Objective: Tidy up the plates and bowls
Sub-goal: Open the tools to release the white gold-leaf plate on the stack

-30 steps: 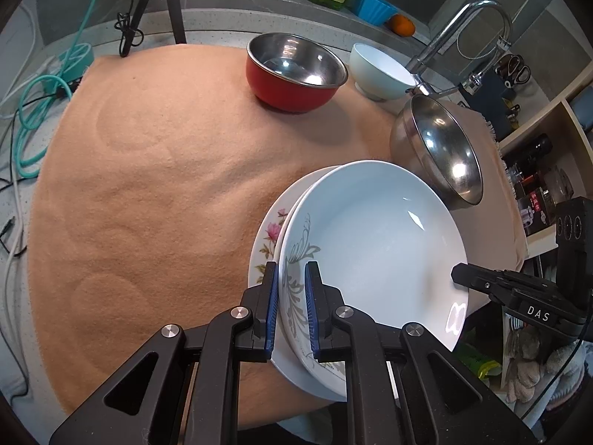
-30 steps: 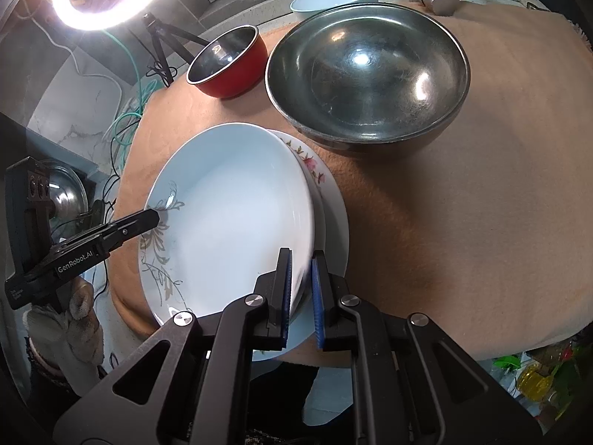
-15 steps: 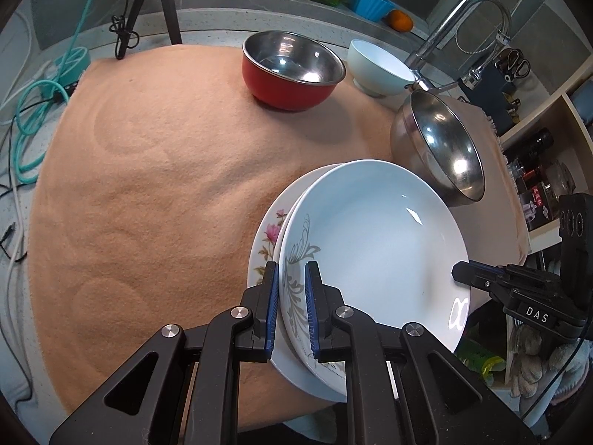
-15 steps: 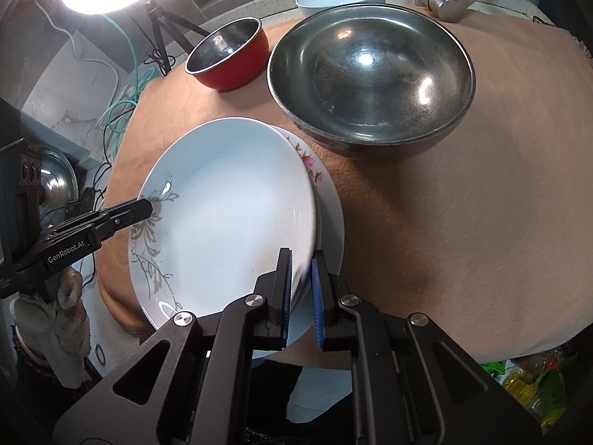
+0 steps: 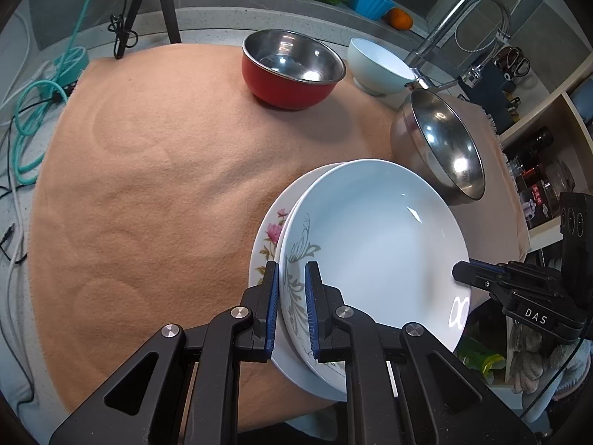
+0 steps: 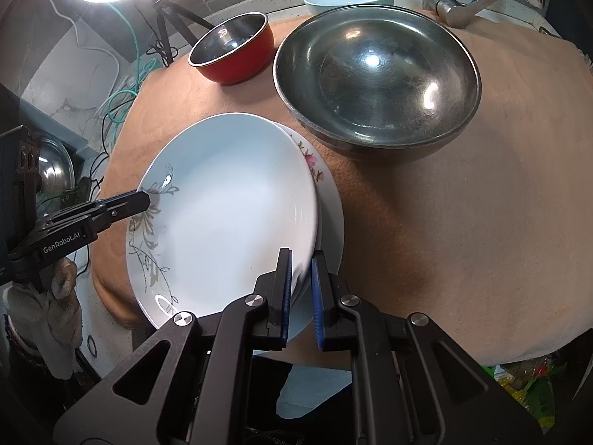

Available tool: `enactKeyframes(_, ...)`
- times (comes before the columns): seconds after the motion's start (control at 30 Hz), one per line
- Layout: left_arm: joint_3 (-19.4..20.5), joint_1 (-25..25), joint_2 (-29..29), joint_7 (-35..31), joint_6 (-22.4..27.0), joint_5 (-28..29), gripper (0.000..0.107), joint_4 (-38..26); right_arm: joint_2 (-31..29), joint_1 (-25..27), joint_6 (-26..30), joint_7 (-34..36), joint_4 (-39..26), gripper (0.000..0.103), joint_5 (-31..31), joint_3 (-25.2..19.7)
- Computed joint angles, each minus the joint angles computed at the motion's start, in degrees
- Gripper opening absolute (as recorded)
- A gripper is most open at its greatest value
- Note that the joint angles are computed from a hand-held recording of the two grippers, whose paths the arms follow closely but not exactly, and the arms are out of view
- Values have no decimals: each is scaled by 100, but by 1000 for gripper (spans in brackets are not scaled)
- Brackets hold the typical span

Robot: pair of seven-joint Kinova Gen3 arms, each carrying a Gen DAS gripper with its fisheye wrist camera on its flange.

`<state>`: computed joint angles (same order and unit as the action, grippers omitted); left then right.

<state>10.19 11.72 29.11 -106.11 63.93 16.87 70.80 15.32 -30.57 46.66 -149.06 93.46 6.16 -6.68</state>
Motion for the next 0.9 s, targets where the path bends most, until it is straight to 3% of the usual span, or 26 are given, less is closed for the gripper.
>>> enactKeyframes(0.6,-26,-18,80,112,211,-15,13,-168,-196,209,-367,239,322,11,-327,-48)
enactKeyframes(0.9,9,-158,57,188,261,198,13,-313,-452,247,-403,120,539,25,-197,-6)
